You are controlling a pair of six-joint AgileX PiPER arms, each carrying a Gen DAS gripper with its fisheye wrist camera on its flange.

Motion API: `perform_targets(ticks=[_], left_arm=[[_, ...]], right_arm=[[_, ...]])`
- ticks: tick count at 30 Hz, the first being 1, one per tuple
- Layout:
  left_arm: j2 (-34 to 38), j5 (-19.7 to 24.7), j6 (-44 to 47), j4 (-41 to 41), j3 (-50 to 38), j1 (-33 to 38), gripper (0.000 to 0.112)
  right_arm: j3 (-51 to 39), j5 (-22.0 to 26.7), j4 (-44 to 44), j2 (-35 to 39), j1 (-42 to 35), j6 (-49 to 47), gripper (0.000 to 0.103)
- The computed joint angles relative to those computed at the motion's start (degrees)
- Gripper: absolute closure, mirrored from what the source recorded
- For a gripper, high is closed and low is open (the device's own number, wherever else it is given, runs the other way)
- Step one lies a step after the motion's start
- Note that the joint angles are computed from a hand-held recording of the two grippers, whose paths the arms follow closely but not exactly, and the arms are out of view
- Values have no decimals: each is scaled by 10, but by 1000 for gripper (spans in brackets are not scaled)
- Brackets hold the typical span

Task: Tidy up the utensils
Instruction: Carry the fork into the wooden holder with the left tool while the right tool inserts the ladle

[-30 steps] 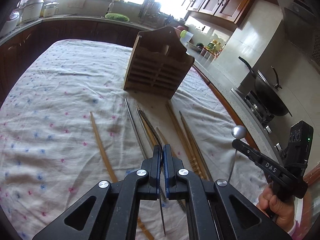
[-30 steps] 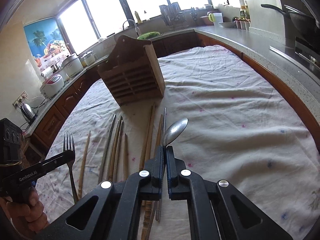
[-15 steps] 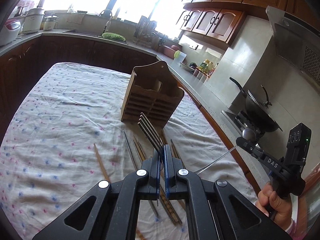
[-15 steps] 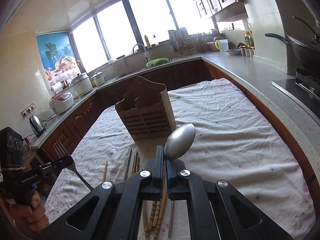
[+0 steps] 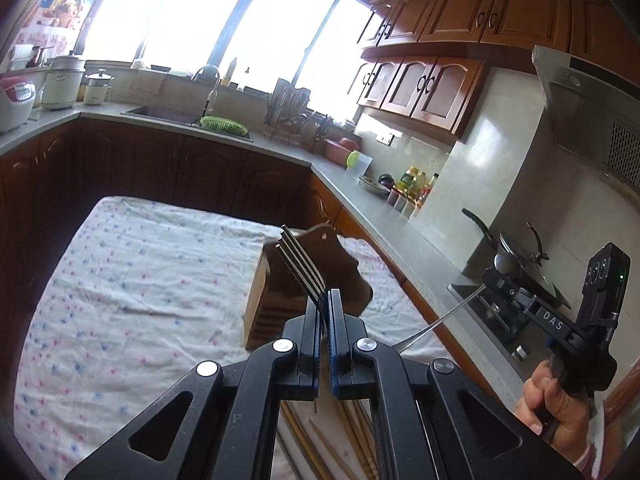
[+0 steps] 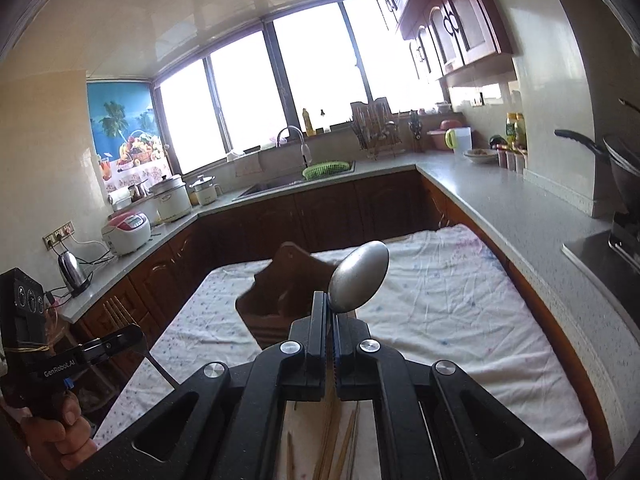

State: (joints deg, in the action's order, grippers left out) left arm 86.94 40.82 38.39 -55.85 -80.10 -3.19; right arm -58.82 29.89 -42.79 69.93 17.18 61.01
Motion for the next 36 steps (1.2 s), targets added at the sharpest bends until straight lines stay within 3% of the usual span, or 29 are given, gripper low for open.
perform_targets(ticks=[8, 13, 16, 22, 26, 29, 32, 34, 36], left_arm=[[166, -71, -66, 75, -189, -53, 111], [280, -80, -110, 96, -300, -74, 111], [338, -80, -167, 161, -368, -92, 111], [424, -37, -249, 238, -473, -106, 111], [457, -11, -277, 260, -523, -110, 111], [452, -8, -289, 274, -526, -115, 110], [458, -7, -306, 287, -543, -121, 110], [441, -6, -298, 279, -518, -118, 110], [419, -17, -276, 258, -476, -111, 101]], right_arm=[[-134, -57, -4, 132, -70, -45, 101], [-177, -75, -5, 216, -85, -59, 101], [-179, -79, -45, 253, -81, -40, 101], [-187, -96, 89, 303, -104, -164, 101], [-187, -98, 187, 317, -116, -258, 101], [-182, -102, 154, 319, -113, -230, 101], [-183, -104, 185, 318, -119, -252, 101], [-189, -100, 197, 320, -118, -260, 100], [-187, -99, 200, 316, -118, -258, 96]])
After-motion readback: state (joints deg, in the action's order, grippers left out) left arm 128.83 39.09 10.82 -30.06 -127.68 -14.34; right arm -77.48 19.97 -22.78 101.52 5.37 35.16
